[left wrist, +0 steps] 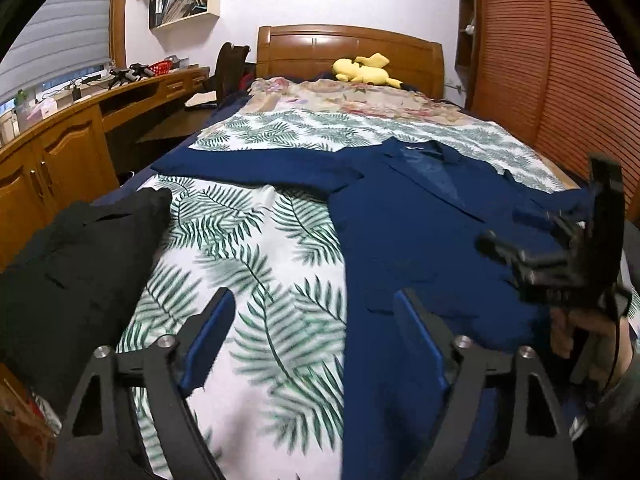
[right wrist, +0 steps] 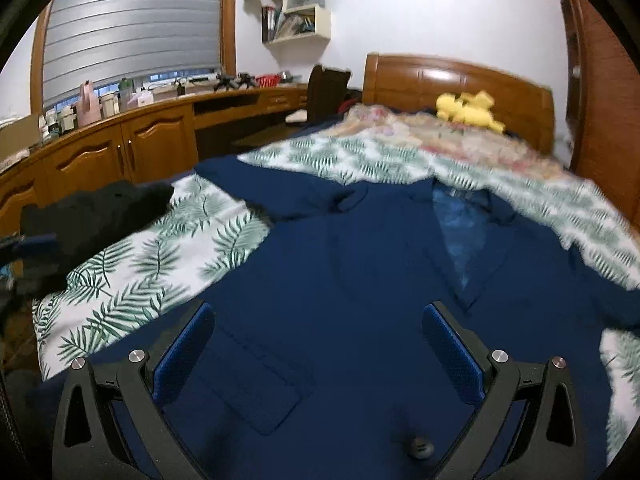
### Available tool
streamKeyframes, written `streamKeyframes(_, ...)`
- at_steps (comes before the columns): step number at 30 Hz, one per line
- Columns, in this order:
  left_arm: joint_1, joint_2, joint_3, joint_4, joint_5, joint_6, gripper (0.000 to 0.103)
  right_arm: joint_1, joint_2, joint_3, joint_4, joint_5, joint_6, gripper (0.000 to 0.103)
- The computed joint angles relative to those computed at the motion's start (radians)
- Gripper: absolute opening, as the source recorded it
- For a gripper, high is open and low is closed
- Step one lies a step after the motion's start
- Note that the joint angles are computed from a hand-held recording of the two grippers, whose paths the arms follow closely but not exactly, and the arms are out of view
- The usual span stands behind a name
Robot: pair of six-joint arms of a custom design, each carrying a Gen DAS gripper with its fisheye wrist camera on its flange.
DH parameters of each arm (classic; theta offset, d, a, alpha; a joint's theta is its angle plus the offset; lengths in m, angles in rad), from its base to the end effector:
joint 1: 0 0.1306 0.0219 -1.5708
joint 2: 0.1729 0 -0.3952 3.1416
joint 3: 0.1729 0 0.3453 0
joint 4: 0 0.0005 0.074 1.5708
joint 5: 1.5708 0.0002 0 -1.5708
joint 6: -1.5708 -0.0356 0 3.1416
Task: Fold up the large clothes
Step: 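Move the left tool down to the blazer sleeve nearest it, then grasp the sleeve with the left tool and fold it across the blazer front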
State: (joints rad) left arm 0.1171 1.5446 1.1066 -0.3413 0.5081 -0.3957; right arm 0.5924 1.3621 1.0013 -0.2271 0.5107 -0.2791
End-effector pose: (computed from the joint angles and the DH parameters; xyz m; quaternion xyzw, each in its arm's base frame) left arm 0.4659 0.0369 0.3011 0.2200 0.8710 -0.1297 0.4197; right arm 0.3569 0.2186 0.3452 -0.0153 0.8612 -0.0092 0.5079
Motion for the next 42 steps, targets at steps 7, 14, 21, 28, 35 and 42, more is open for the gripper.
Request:
streamKeyframes(7,-0.045,0.146,0.181,-0.040,-0.061,0.026,0.073,-0.064,-0.044,-0.035,-0.033,-0.094,-0.014,0.103)
streamKeyframes(14,-0.078,0.302,0.416,-0.134,-0.099,0.062,0.072,-0.054,-0.007,0.005,-0.057,-0.062,-0.011,0.103)
streamKeyframes(21,-0.102,0.452,0.631,-0.221,-0.127,0.101,0.070,-0.029,0.032,0.036,-0.060,-0.033,-0.018,0.103)
streamKeyframes(28,-0.124,0.618,0.875,-0.371,-0.162,0.169,0.064,-0.037,0.044,0.045,-0.065,-0.050,-0.029,0.103)
streamKeyframes(35,-0.139,0.746,1.087,-0.486,-0.167,0.243,0.064,-0.033,0.050,0.049,-0.069,-0.042,-0.024,0.103)
streamKeyframes(42,-0.125,0.967,1.486,-0.764,-0.070,0.387,0.057,-0.032,0.049,0.043,-0.062,-0.041,-0.020,0.103)
